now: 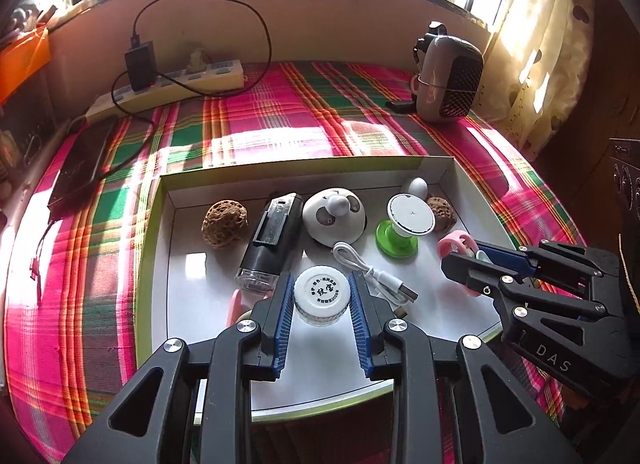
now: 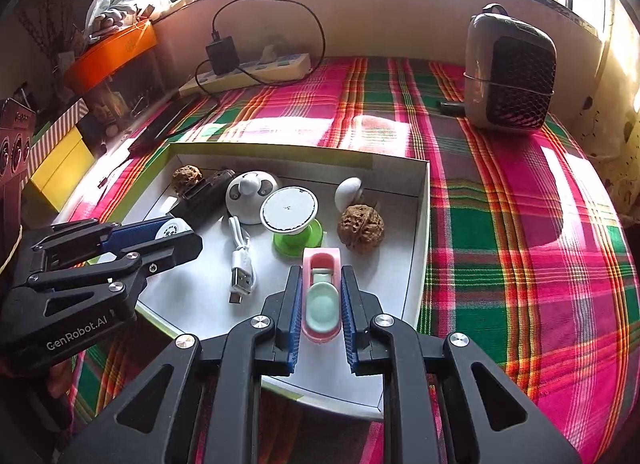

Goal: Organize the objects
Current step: 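Open left tool to drop white jar in box while right drops its device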

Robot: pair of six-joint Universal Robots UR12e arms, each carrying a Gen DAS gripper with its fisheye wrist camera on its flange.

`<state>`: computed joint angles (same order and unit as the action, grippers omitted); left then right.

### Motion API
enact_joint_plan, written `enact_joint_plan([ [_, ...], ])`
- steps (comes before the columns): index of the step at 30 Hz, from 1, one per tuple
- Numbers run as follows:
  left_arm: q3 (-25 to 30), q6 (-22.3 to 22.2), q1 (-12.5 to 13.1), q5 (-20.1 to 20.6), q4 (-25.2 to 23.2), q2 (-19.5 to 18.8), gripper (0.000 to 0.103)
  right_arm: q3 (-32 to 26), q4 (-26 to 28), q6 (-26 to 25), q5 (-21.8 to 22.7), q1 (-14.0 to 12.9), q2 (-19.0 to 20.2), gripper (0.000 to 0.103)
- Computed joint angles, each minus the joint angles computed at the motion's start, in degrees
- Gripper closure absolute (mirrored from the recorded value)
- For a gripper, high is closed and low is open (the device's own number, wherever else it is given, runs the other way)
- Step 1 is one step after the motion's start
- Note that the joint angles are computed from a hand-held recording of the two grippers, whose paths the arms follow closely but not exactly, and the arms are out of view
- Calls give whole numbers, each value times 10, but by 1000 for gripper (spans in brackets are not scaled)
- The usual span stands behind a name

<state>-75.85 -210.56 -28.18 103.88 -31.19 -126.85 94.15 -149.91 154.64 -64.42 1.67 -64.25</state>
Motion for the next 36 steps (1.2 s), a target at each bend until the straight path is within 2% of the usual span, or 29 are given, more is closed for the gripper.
enact_joint_plan([
  [36, 10, -3, 1, -6, -17, -9, 76, 2, -22, 3, -7, 4, 5, 83],
])
